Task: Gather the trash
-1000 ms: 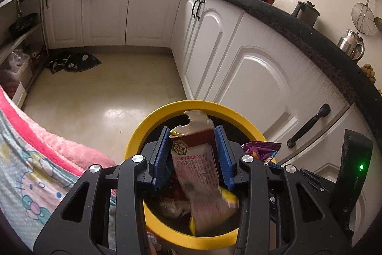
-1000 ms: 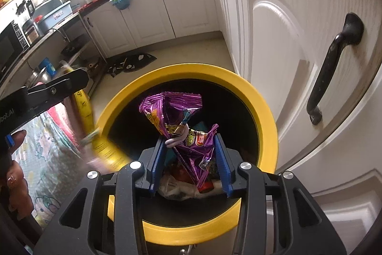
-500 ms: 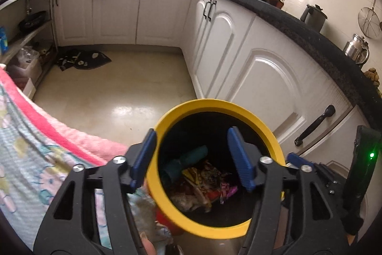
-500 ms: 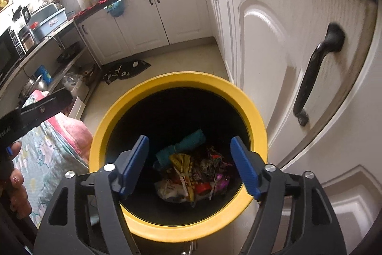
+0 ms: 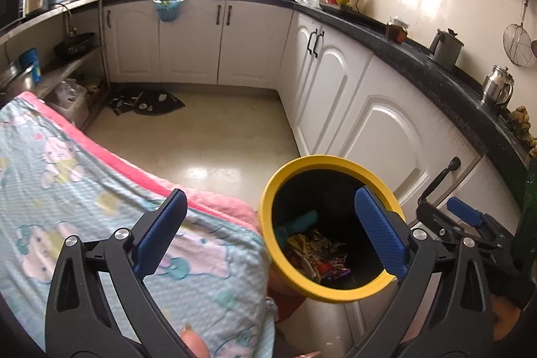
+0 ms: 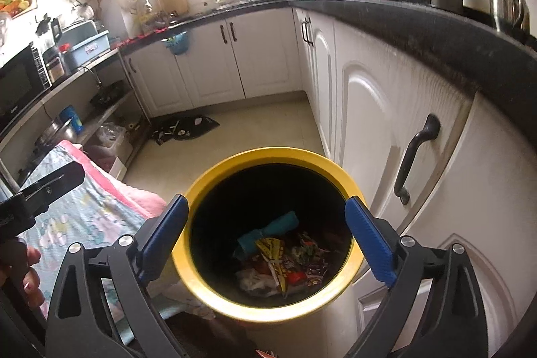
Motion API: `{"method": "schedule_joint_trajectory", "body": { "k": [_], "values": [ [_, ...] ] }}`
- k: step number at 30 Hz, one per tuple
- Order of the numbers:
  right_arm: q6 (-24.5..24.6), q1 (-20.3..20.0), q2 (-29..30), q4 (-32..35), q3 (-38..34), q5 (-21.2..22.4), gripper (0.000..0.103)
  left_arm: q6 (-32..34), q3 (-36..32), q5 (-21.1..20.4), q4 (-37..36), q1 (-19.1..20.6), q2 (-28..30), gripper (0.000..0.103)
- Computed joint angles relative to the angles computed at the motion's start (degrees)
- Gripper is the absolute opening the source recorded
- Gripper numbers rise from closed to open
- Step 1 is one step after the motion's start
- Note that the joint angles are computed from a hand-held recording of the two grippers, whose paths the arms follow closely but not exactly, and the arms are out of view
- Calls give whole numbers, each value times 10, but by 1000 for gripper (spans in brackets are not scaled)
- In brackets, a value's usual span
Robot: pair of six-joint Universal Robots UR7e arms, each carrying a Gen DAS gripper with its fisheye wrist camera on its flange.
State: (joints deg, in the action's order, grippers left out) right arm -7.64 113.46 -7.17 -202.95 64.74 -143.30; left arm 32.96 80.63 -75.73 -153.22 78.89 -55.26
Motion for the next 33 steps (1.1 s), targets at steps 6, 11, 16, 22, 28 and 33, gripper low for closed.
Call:
{"method": "schedule_joint_trajectory", "body": {
  "k": [6,11,16,22,28,33],
  "values": [
    [-18,24,9,-4,-10,-18,96,3,24,-10,-4,6,-37,92],
    [-44,45,25,-12,-26,-33,96,13,54,-16,-18,11,-71,92],
    [-66,63,38,-27,-34,-45,96,23,90,-19,-51,16,-104,92],
    [-133,85,68,-104,-51,-52,96,40,136,-13,-96,23,-133,92],
    [-240,101,116,-230,-94,-42,97,64,182,-15,-160,35,-155,92],
    [-293,102,144,-304,-114,-26,97,70,208,-24,-196,43,-164,92]
  ]
}}
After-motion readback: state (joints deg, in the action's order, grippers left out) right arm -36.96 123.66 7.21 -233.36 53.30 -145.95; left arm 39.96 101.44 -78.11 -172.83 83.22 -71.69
